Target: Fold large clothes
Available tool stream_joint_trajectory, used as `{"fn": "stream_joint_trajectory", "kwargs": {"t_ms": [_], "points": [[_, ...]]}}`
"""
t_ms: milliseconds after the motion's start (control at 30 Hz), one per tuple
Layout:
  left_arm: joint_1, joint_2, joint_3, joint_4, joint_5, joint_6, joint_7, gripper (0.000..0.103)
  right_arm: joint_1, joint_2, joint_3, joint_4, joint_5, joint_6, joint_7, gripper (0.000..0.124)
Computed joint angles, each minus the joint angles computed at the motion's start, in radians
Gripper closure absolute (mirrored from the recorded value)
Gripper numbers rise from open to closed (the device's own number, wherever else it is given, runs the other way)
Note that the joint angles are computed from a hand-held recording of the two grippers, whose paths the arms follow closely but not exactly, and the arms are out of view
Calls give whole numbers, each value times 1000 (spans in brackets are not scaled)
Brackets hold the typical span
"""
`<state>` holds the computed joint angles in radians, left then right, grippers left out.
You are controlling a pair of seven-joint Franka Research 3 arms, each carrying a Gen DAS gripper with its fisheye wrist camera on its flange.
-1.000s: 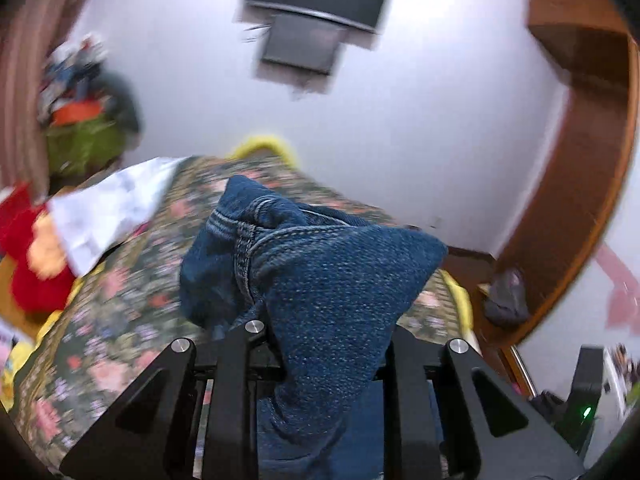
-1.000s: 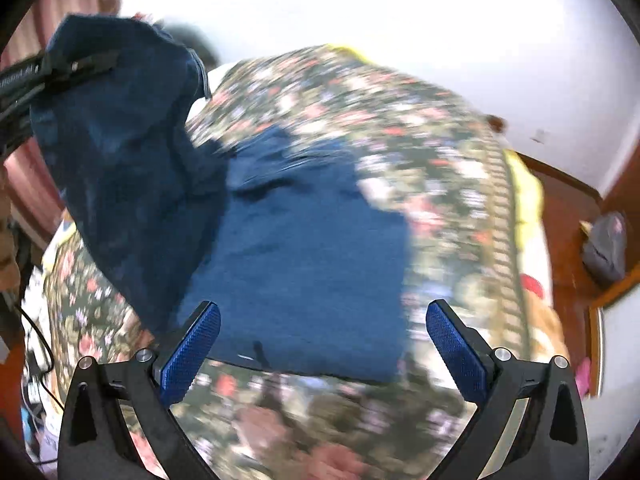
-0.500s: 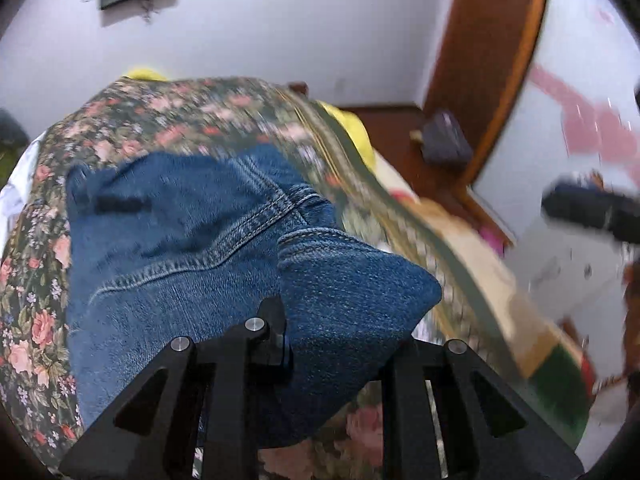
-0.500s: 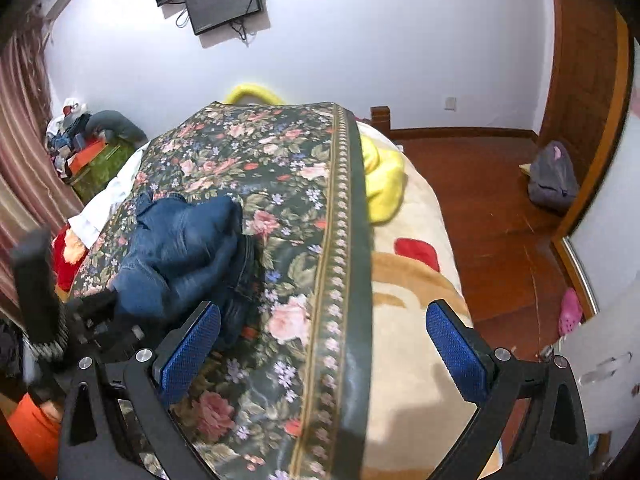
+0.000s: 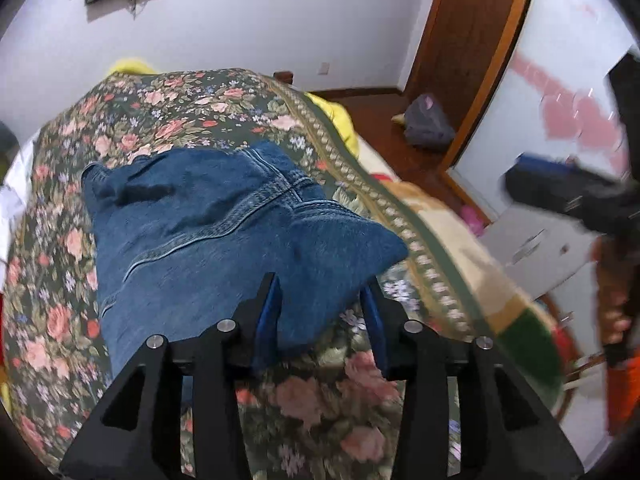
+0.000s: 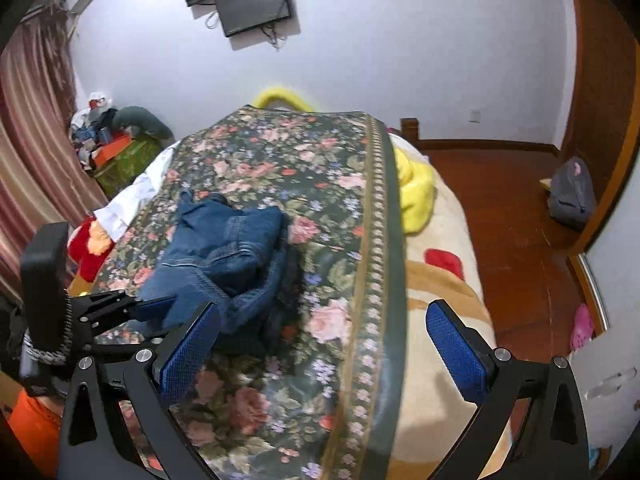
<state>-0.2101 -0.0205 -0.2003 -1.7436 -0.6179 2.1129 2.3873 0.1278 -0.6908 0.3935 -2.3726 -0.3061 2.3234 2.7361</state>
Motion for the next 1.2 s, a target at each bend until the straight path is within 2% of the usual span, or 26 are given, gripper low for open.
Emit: {"fn": "stream_joint_trajectory", "kwargs": {"t_ms": [67,133,233,333,400,500,567,633,700,833,1000,1133,1200], "points": [[21,-2,21,23,-49,-22,-5,50,-4,38,7,24,-9,25,-4,21],[43,-7,38,38,-88,-13,-3,47,-6,93,14,58,-24,61,-6,21],[67,3,49,57,-79,52,-10,41,1,192,15,115,-52,109,-13,21],[79,38,44,64,8,144,-53,40,23,305,4,177,-85,121,-16,21],[88,80,37,81,60,146,-55,40,47,370,-17,203,-86,122,-14,21],[94,134,23,86,186,140,-132,40,90,443,-55,222,-61,82,-23,22],[115,158,10,81,153,101,-119,37,121,450,-91,186,-34,104,-34,21],[132,148,1,44,108,115,-106,28,154,433,-132,129,20,136,-45,21],[140,143,-4,23,80,113,-98,26,178,398,-166,63,90,185,-67,21],[154,137,1,10,37,60,-102,22,188,334,-178,-25,181,231,-90,21],[167,115,15,11,38,-12,-87,23,171,295,-139,-28,180,150,-116,21],[159,91,23,11,74,38,-74,23,144,262,-109,11,116,82,-114,21],[157,112,25,56,80,58,-85,23,121,247,-97,30,69,84,-99,21]]}}
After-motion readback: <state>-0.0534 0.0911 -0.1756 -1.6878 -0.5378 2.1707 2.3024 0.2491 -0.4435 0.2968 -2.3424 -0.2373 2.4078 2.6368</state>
